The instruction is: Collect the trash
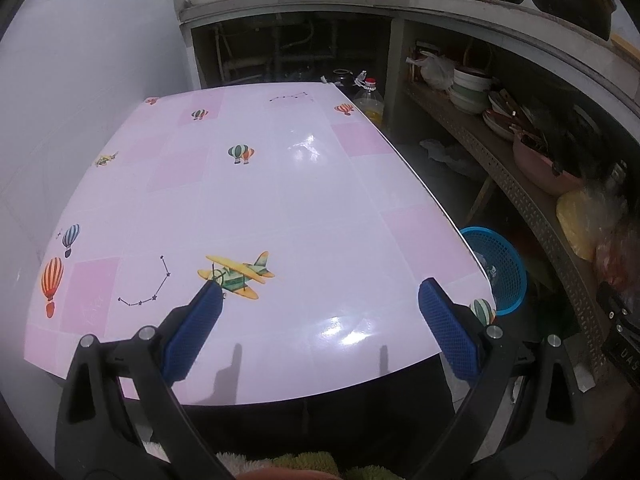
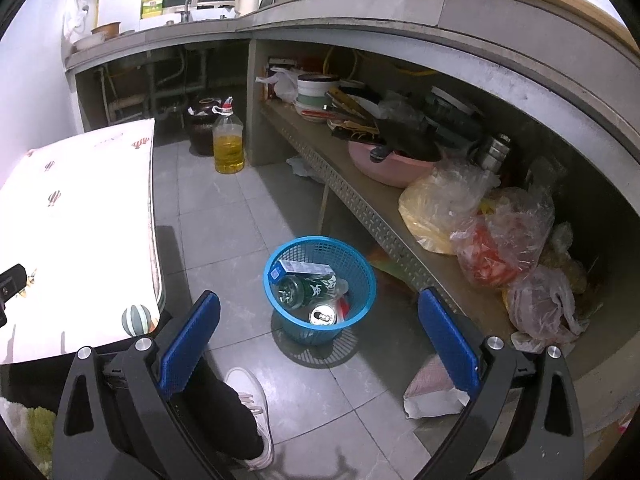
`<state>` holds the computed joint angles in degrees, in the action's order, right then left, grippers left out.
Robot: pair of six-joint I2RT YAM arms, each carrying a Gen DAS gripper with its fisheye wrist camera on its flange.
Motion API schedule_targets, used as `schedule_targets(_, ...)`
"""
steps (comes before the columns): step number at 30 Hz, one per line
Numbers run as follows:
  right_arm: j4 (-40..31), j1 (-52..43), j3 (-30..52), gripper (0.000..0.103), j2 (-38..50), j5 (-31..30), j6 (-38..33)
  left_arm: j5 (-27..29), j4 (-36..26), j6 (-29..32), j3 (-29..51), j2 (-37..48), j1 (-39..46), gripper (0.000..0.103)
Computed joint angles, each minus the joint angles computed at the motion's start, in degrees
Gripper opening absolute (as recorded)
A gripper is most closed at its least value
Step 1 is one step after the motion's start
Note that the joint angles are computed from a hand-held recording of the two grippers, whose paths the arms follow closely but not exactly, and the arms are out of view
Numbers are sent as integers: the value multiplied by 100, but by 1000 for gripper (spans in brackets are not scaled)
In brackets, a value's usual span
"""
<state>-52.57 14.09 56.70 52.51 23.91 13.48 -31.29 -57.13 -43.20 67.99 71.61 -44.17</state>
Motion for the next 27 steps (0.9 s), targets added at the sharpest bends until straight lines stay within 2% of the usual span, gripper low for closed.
schedule_targets(27,-20,61,-40,96,-30,43,47,349,-168,-64,104,193,18,94)
